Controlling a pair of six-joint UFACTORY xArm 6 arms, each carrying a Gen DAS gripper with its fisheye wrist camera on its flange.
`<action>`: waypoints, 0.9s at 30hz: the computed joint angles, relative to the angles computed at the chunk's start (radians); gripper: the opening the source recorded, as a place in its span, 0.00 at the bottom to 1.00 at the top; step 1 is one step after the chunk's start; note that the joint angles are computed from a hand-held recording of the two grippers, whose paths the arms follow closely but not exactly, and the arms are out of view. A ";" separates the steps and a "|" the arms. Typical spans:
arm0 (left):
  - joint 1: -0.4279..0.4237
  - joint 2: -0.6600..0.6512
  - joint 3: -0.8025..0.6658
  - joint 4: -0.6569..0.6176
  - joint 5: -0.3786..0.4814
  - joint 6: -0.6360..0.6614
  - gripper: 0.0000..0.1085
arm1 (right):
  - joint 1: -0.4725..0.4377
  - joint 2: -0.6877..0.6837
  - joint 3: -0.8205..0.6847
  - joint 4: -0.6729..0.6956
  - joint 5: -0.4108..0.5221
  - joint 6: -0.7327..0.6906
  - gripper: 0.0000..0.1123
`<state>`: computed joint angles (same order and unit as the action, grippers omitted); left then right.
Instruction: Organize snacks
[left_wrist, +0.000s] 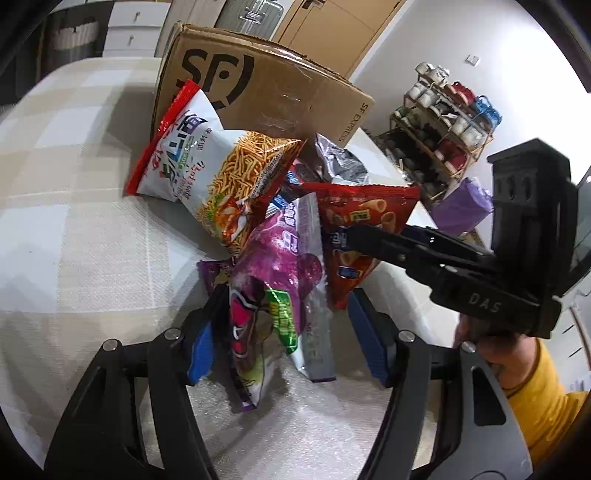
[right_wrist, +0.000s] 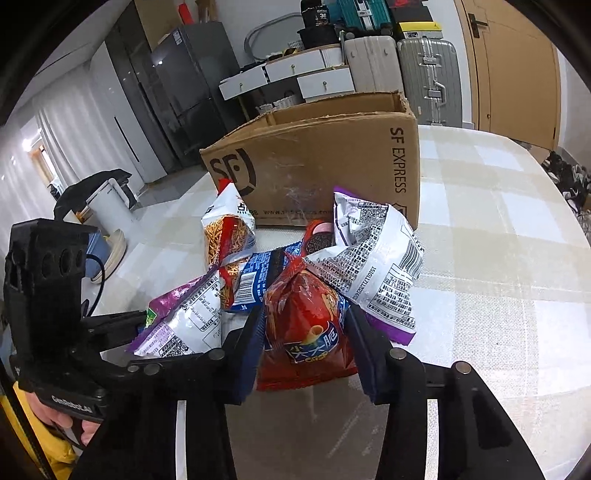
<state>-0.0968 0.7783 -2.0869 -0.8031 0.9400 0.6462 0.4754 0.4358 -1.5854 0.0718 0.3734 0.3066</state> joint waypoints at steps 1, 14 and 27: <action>-0.002 0.002 -0.002 -0.002 -0.006 -0.005 0.56 | 0.001 -0.001 -0.001 -0.012 0.006 0.004 0.40; -0.072 -0.009 0.076 0.662 -0.313 -0.442 0.95 | -0.047 -0.157 0.145 -0.655 0.057 0.545 0.89; -0.071 0.000 0.058 0.654 -0.299 -0.438 0.95 | -0.087 -0.165 0.205 -0.639 0.150 0.563 0.89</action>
